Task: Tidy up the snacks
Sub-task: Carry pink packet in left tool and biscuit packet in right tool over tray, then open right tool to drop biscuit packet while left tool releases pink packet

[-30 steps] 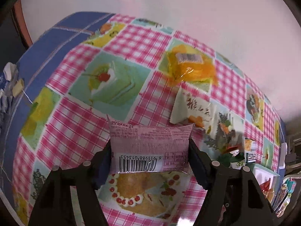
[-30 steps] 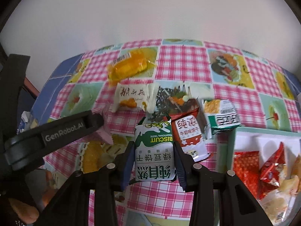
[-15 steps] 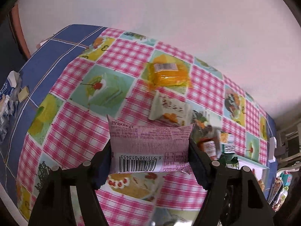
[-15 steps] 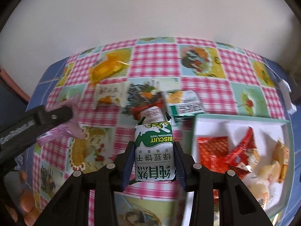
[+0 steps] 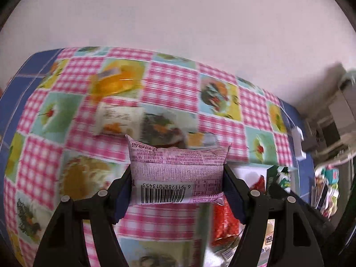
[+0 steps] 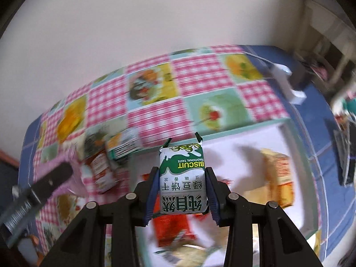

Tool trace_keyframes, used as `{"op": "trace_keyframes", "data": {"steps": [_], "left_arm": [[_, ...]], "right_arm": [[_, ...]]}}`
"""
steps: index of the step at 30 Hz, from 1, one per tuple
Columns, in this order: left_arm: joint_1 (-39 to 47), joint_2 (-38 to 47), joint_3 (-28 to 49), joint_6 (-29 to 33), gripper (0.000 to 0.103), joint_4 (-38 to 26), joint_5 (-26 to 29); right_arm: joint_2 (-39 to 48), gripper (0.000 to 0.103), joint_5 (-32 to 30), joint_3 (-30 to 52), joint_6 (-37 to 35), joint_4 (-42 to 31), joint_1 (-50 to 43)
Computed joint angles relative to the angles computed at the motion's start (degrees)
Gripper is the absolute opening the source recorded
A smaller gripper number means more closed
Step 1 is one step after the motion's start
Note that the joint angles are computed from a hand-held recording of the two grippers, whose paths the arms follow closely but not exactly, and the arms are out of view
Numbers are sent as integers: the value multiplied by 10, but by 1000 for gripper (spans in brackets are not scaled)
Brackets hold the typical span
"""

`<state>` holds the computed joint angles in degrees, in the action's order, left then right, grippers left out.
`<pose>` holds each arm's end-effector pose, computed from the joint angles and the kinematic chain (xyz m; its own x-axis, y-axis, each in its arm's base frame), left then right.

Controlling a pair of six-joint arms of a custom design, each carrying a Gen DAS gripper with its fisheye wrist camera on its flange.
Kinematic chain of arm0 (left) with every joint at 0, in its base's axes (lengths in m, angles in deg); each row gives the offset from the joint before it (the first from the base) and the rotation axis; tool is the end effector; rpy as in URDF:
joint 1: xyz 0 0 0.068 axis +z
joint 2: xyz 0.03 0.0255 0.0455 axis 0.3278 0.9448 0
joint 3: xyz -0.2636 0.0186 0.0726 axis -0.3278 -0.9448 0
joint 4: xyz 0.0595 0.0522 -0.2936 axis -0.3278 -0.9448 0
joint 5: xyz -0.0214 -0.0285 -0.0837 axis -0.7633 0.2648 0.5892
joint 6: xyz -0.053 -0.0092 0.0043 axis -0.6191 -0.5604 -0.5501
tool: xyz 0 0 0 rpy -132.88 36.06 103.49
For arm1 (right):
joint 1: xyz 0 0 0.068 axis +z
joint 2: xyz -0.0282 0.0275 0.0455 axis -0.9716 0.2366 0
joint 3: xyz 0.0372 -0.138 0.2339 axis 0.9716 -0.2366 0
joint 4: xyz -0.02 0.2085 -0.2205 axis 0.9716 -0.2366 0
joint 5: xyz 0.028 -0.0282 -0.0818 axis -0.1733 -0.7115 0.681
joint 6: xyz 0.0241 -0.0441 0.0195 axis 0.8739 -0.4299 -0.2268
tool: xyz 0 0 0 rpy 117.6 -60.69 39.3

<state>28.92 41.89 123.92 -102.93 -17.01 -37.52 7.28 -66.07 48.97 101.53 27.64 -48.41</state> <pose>0.2252 0.0328 0.2404 -0.8194 -0.3704 -0.4374 -0.2835 0.9252 -0.2523 0.2390 0.1224 0.2303 -0.8983 0.0776 -0.4325 0.0188 0.9902 0.1386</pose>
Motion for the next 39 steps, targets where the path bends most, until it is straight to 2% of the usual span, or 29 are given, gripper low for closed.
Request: {"op": "trace_keyframes", "data": {"steps": [9,17,24,32,34,39], "left_arm": [[-156,71,-5,-47,75,60,-76],[-234,98,1,-57,75,62,-112],[-267,116,5,-67,76,63,-88],[-233,103,9,-74,79,52,-27],[-230,101,8,-79,82,51,-21],[-221,88,4,-88,95,56,-10]], "right_arm": [[12,42,-20,-16,-51,-1,-119],[18,42,-38,-28,-60,-1,-162],[3,42,-41,-27,-68,-3,-173],[-3,43,-47,-21,-72,-5,-178],[-7,43,-48,-19,-72,-7,-177],[-17,43,-45,-12,-73,-12,-172]]}}
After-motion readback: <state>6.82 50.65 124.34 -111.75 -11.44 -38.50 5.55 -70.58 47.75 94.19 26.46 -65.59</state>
